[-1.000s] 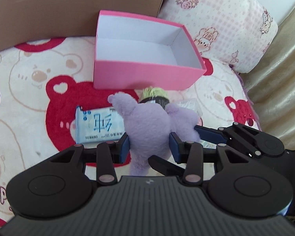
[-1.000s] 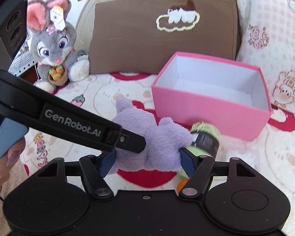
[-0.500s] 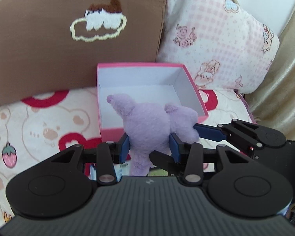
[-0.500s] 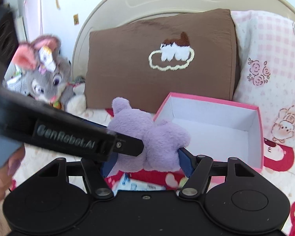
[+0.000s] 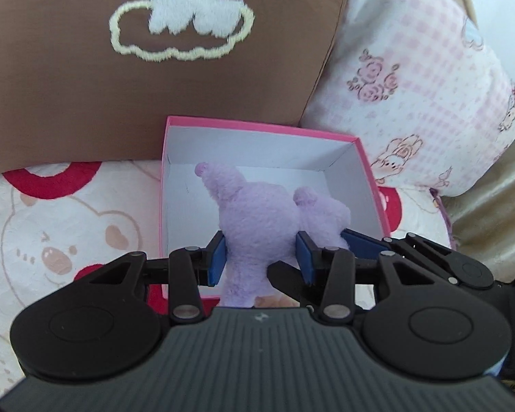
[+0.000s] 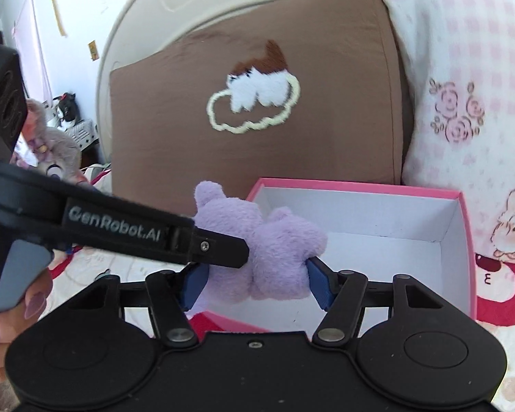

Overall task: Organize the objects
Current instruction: 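Lift the purple plush toy with the left gripper and carry it over the pink box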

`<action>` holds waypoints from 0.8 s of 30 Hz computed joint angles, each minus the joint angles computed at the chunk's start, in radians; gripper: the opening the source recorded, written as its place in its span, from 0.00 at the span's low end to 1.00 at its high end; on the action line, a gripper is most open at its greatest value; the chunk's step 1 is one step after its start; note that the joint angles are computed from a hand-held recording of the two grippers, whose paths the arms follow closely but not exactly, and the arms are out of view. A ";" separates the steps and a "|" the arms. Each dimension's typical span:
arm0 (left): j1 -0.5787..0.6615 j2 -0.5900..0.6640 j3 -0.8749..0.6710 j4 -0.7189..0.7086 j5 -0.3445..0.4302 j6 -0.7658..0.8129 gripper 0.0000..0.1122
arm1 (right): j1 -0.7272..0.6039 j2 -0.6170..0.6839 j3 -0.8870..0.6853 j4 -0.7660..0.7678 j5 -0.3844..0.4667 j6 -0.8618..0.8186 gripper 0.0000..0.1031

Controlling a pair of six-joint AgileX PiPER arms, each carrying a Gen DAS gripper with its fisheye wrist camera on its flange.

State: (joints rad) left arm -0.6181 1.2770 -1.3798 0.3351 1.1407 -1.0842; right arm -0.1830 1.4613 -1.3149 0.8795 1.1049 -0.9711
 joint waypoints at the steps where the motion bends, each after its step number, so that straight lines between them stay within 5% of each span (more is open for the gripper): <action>1: 0.013 0.005 0.021 -0.009 -0.021 0.005 0.36 | -0.004 0.021 0.010 0.016 -0.004 -0.014 0.64; 13: 0.081 0.110 0.129 -0.005 -0.169 0.037 0.36 | 0.035 0.209 0.005 0.036 -0.068 -0.044 0.59; 24: 0.060 0.191 0.125 0.076 -0.159 -0.018 0.35 | 0.068 0.266 -0.006 -0.007 -0.109 0.008 0.56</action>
